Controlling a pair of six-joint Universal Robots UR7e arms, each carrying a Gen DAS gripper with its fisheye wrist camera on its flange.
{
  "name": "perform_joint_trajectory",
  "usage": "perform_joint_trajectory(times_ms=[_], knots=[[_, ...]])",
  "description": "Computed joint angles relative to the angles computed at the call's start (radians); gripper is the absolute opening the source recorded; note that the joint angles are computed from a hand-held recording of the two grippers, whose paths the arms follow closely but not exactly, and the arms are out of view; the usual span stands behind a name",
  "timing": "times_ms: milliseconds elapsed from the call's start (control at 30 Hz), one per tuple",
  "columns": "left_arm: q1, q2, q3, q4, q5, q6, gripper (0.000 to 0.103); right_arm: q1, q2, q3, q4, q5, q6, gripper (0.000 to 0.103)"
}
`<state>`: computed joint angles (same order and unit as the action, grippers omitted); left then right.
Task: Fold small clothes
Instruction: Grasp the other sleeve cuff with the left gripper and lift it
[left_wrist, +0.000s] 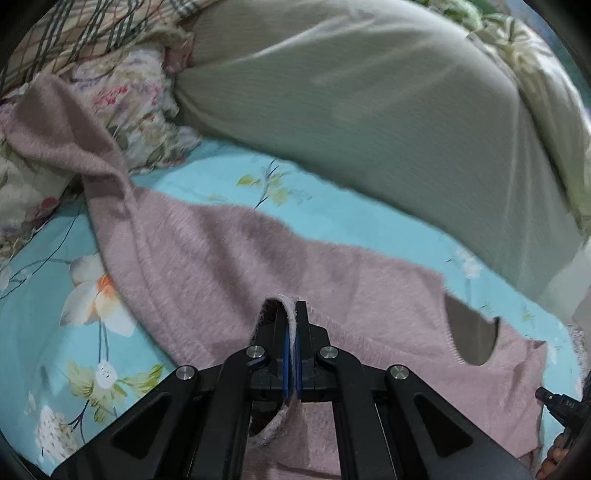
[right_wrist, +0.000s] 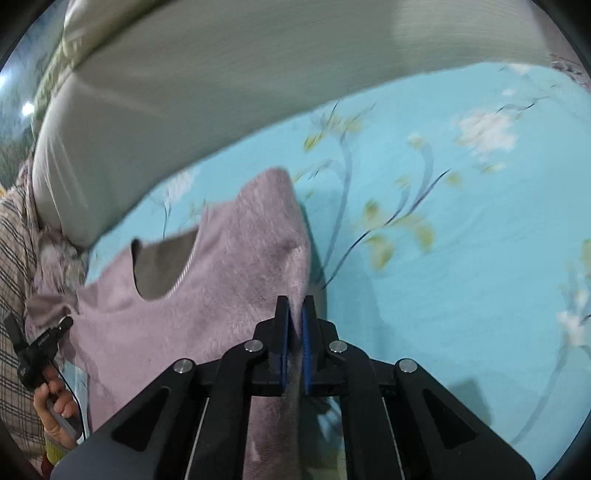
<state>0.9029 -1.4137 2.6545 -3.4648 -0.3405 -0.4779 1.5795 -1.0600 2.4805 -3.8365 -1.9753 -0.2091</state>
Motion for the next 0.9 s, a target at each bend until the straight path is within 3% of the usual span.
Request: perform_joint_trajectory(times_ms=[67,200,300,333,367,400,500,567,633,667,700,733,800,867,900], knots=[[0.005,0.014,-0.011,0.011,0.0,0.01,0.0,-0.003,0.001,-0.005,0.008,-0.041,-0.001,0.002],[0.069,0.026,-0.025,0.066,-0.051,-0.033,0.0,-0.038,0.002,-0.006,0.037,-0.033,0.028,0.003],[0.087,0.012,-0.005,0.059,-0.072,-0.047,0.0,0.03,0.028,-0.013,-0.02,-0.091,0.003,0.005],[0.089,0.009,0.0,0.049,-0.076,-0.037,0.0,0.05,0.032,-0.02,-0.022,-0.096,-0.012,0.014],[0.089,0.006,0.002,0.049,-0.078,-0.034,0.0,0.075,0.046,-0.036,-0.024,-0.107,-0.031,0.034],[0.089,0.005,0.002,0.051,-0.079,-0.028,0.0,0.097,0.062,-0.058,-0.019,-0.121,-0.049,0.044],[0.078,0.013,-0.001,0.049,-0.073,-0.008,0.0,0.109,0.087,-0.103,0.032,-0.083,-0.073,0.048],[0.065,0.016,-0.002,0.05,-0.067,0.008,0.0,0.101,0.106,-0.145,0.132,-0.062,-0.083,0.046],[0.057,0.022,-0.01,0.065,-0.057,0.024,0.0,0.092,0.133,-0.178,0.164,-0.142,-0.07,0.042],[0.056,0.023,-0.013,0.069,-0.056,0.034,0.0,0.076,0.147,-0.19,0.145,-0.173,-0.069,0.034],[0.057,0.021,-0.014,0.072,-0.059,0.04,0.0,0.053,0.144,-0.185,0.117,-0.161,-0.066,0.01],[0.058,0.011,-0.014,0.083,-0.065,0.042,0.001,0.032,0.124,-0.176,0.116,-0.152,-0.035,0.0],[0.065,-0.005,-0.016,0.105,-0.079,0.05,0.001,0.018,0.086,-0.149,0.118,-0.114,0.019,0.0],[0.076,-0.012,-0.018,0.123,-0.077,0.046,0.001,0.066,0.101,-0.14,0.071,-0.185,0.005,0.004],[0.087,-0.02,-0.018,0.132,-0.086,0.041,0.001,0.083,0.1,-0.126,0.06,-0.177,0.0,0.004]])
